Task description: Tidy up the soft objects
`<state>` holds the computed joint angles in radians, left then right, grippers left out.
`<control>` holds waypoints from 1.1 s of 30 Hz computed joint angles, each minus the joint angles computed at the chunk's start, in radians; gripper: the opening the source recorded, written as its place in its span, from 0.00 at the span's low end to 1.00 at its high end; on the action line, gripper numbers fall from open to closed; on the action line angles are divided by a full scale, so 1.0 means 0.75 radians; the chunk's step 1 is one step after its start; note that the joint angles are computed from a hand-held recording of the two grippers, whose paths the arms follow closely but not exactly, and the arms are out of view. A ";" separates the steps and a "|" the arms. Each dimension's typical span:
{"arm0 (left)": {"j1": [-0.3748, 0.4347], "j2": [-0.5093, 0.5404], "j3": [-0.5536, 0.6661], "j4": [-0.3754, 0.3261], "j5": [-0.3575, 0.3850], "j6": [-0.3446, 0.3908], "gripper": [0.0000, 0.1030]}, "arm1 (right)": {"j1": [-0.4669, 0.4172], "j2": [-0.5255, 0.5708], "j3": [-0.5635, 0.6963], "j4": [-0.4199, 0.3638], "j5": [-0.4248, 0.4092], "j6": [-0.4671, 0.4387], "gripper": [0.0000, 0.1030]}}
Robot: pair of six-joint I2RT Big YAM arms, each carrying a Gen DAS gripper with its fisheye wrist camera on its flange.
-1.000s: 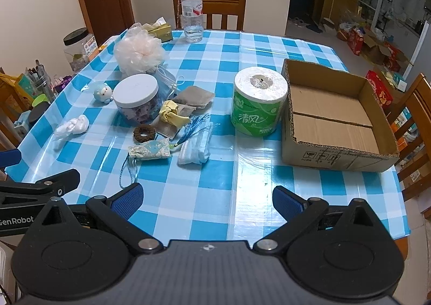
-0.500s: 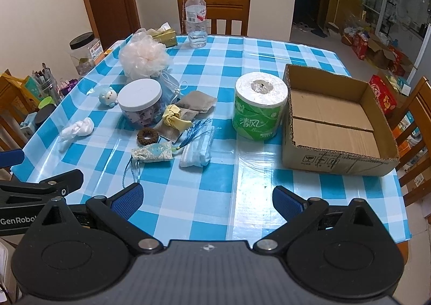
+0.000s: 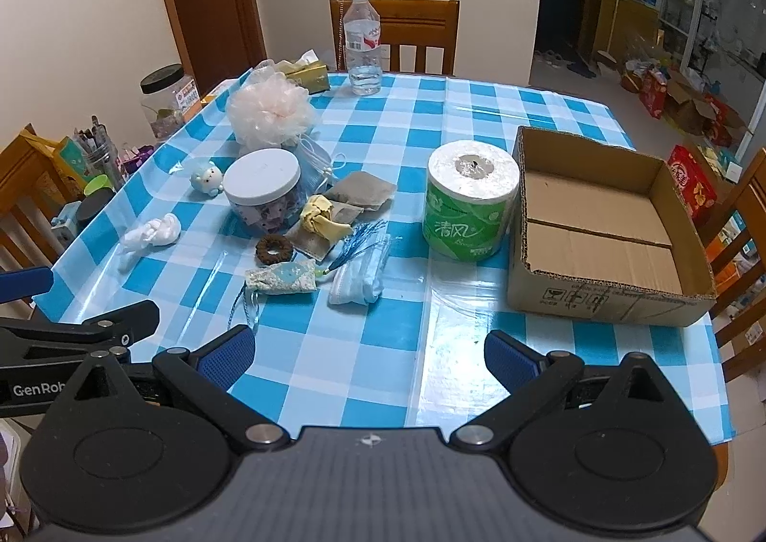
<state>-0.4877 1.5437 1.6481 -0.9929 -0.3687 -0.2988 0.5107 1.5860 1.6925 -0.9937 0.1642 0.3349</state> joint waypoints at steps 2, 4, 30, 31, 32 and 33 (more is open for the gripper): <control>-0.001 0.001 -0.002 0.008 0.002 -0.004 0.99 | -0.001 -0.004 -0.003 0.008 -0.005 -0.005 1.00; 0.003 0.004 -0.003 0.017 0.010 -0.002 0.99 | -0.002 -0.005 -0.004 0.011 -0.005 -0.013 1.00; 0.130 0.039 -0.200 0.344 0.095 0.221 0.99 | 0.012 0.172 0.062 0.111 -0.011 -0.147 1.00; 0.139 0.043 -0.203 0.352 0.106 0.228 0.99 | 0.012 0.186 0.071 0.114 -0.011 -0.152 1.00; 0.151 0.051 -0.201 0.354 0.123 0.237 0.99 | 0.012 0.200 0.081 0.116 -0.015 -0.158 1.00; 0.160 0.058 -0.202 0.360 0.134 0.244 0.99 | 0.012 0.214 0.091 0.117 -0.019 -0.162 1.00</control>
<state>-0.3678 1.5869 1.4968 -0.7232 -0.2681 -0.1159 0.5197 1.7466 1.7609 -0.9056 0.1501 0.2135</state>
